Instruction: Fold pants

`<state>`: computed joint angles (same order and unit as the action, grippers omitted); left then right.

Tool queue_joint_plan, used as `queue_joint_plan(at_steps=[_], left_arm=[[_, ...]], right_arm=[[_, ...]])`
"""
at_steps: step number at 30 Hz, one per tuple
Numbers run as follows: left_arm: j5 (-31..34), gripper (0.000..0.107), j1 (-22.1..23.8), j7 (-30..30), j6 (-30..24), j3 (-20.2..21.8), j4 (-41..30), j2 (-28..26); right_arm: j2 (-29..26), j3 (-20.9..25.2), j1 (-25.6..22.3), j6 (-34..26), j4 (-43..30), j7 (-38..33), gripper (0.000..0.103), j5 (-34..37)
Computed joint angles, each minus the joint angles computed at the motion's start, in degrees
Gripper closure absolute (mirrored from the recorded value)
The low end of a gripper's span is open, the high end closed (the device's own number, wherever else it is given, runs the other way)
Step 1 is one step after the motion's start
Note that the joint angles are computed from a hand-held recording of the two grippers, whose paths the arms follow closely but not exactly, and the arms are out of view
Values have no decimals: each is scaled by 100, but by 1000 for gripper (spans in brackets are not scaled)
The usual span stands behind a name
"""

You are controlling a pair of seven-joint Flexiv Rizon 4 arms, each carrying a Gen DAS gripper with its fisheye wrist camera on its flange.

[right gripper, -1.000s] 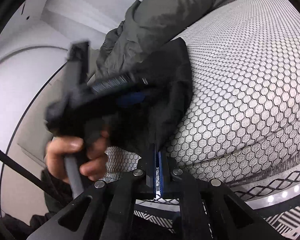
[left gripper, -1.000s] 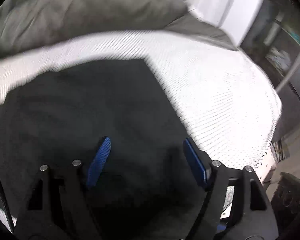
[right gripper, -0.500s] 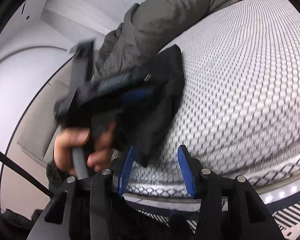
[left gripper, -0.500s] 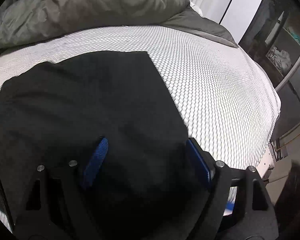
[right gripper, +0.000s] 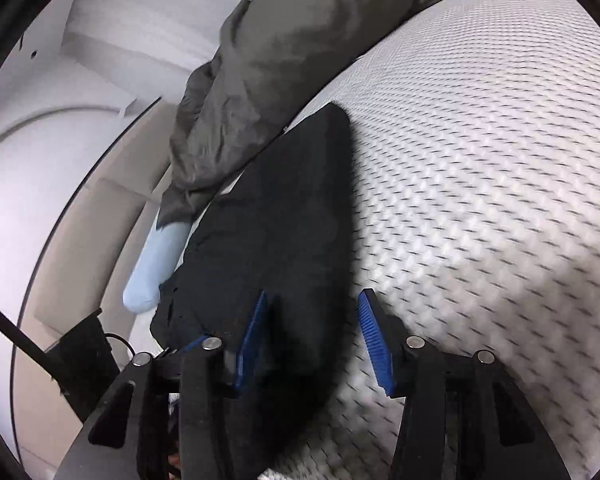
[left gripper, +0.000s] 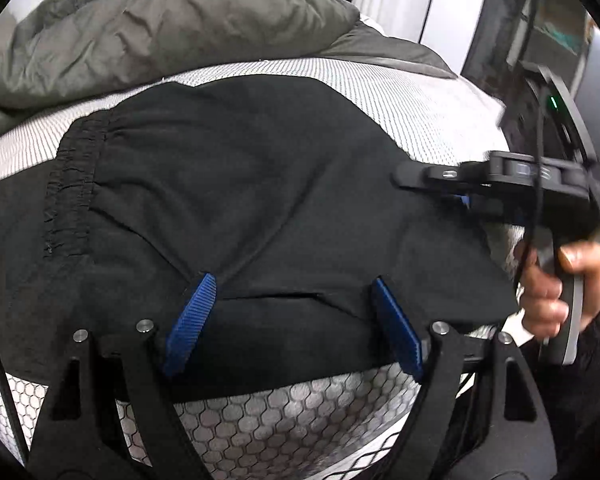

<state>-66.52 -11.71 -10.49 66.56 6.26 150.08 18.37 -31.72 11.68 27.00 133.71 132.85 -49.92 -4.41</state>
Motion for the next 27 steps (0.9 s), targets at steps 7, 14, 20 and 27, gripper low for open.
queue_joint_plan(at_steps=[7,14,20,27], left_arm=[[-101,25,-17,-336,32,-191,-221,-303],[-66,25,-285,-683,513,-381,-365,-584],[-932,25,-508,-765,840,-385,-406,-397],[-175,25,-412,-1557,894,-490,-693,-670]], right_arm=[[225,-445,424,-766,-541,-595,91,227],[37,41,-333,-559,-486,-17,76,125],[195,146,-39,888,271,120,54,687],[280,124,334,282,356,297,82,249]])
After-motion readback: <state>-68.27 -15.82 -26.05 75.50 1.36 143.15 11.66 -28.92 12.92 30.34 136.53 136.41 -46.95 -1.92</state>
